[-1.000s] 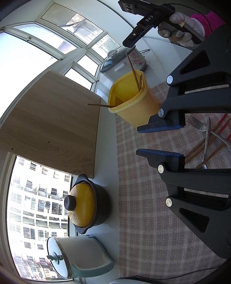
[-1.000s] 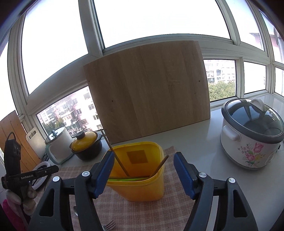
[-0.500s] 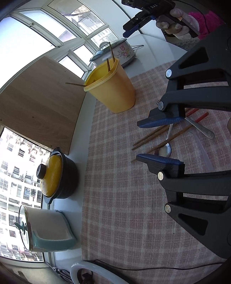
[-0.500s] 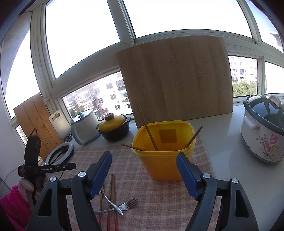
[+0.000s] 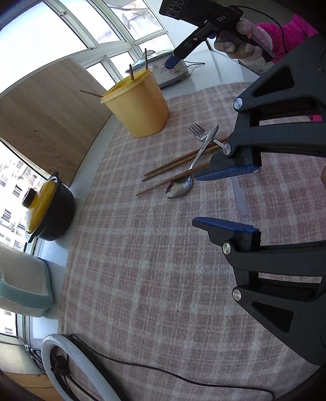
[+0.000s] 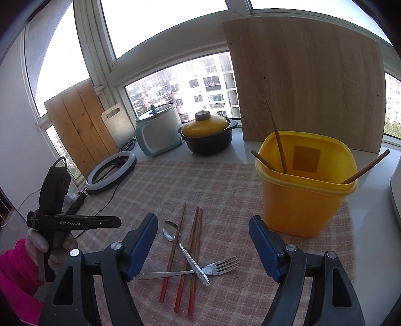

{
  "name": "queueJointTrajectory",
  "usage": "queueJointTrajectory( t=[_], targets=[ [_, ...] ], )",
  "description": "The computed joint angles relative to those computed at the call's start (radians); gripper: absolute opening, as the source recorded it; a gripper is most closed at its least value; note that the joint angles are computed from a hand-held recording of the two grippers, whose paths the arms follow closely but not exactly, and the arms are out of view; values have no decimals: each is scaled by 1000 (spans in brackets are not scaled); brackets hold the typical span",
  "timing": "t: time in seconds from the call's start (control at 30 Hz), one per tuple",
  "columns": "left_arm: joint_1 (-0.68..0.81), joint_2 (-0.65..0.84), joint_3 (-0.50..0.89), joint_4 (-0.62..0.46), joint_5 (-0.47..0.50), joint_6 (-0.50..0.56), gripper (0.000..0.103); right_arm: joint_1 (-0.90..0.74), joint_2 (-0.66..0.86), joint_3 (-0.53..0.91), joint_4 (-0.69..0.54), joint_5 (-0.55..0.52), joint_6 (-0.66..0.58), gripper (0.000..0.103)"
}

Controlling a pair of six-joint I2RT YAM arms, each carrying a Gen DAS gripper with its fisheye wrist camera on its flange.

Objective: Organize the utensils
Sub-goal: 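Withdraw both grippers from the container toward the remaining utensils, then close the left gripper on a chopstick while the right gripper grasps another chopstick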

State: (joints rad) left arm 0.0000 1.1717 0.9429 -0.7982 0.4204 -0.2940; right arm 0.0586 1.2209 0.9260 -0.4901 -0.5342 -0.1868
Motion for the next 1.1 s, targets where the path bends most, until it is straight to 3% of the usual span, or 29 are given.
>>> queueJointTrajectory(
  t=[0.17,0.4,0.63,1.1],
  targets=[
    [8,-20,-18,-13,6,13,29,51,124,72,-71,7,-40,77],
    [-76,18,-13,22,0,-23,29,139,294,198,-135,58,-59,65],
    [-169,94,-19,85,-15,-76,29,202,486,347,-225,138,-50,42],
    [-360,259,43,170,-155,-172,29,245,671,492,-294,251,-60,28]
  ],
)
